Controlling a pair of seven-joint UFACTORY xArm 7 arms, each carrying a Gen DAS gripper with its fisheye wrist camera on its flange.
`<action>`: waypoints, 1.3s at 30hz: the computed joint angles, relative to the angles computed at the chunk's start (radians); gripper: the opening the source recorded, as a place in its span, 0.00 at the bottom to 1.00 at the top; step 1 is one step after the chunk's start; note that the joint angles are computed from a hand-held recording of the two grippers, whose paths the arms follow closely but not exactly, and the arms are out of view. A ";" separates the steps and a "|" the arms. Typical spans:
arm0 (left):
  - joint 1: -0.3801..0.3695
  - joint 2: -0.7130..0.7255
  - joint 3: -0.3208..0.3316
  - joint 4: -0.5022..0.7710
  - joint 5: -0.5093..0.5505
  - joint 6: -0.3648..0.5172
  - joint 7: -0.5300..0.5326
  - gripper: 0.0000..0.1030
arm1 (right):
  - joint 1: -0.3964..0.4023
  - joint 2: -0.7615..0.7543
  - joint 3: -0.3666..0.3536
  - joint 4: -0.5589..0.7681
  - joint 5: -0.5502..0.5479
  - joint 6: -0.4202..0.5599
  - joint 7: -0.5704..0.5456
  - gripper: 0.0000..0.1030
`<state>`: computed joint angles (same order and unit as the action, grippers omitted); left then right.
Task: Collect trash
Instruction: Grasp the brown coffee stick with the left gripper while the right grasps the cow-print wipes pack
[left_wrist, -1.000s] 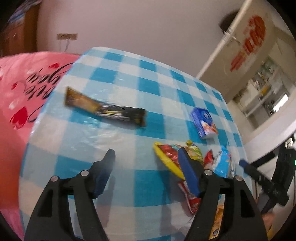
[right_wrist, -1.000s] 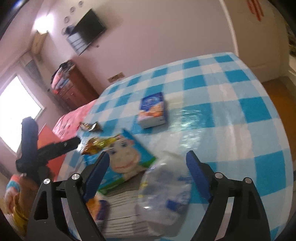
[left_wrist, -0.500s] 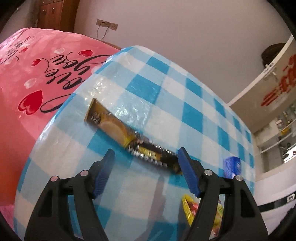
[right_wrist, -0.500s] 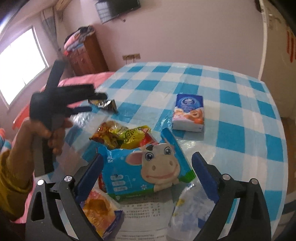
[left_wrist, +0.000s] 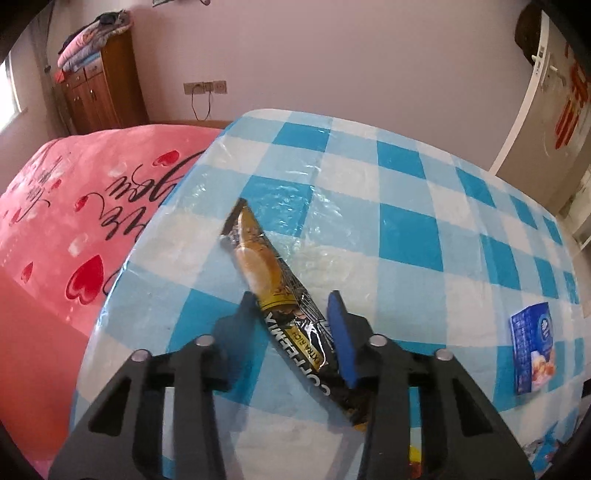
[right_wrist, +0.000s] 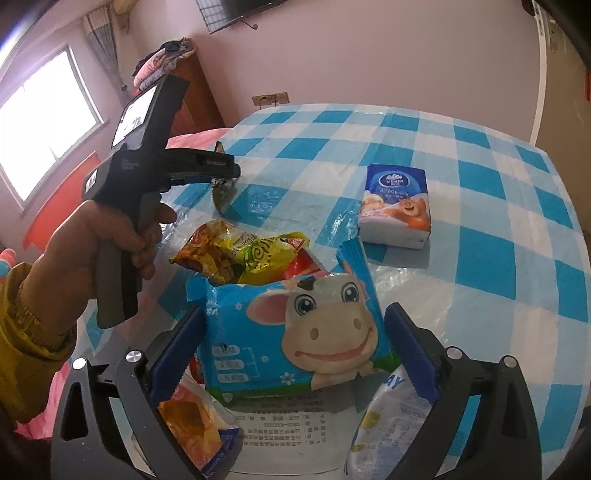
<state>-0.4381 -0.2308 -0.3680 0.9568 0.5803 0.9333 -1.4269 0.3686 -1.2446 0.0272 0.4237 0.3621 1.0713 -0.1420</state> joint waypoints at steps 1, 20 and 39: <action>-0.001 -0.009 0.000 -0.010 0.002 -0.006 -0.003 0.34 | 0.001 -0.001 -0.004 -0.003 0.003 0.001 0.001 0.94; 0.022 -0.254 -0.046 -0.231 -0.186 -0.232 0.059 0.26 | 0.006 -0.021 -0.005 -0.041 0.024 -0.031 0.004 0.94; -0.058 -0.497 -0.127 -0.342 -0.386 -0.203 0.153 0.26 | 0.024 -0.089 0.066 -0.050 -0.049 -0.046 0.088 0.75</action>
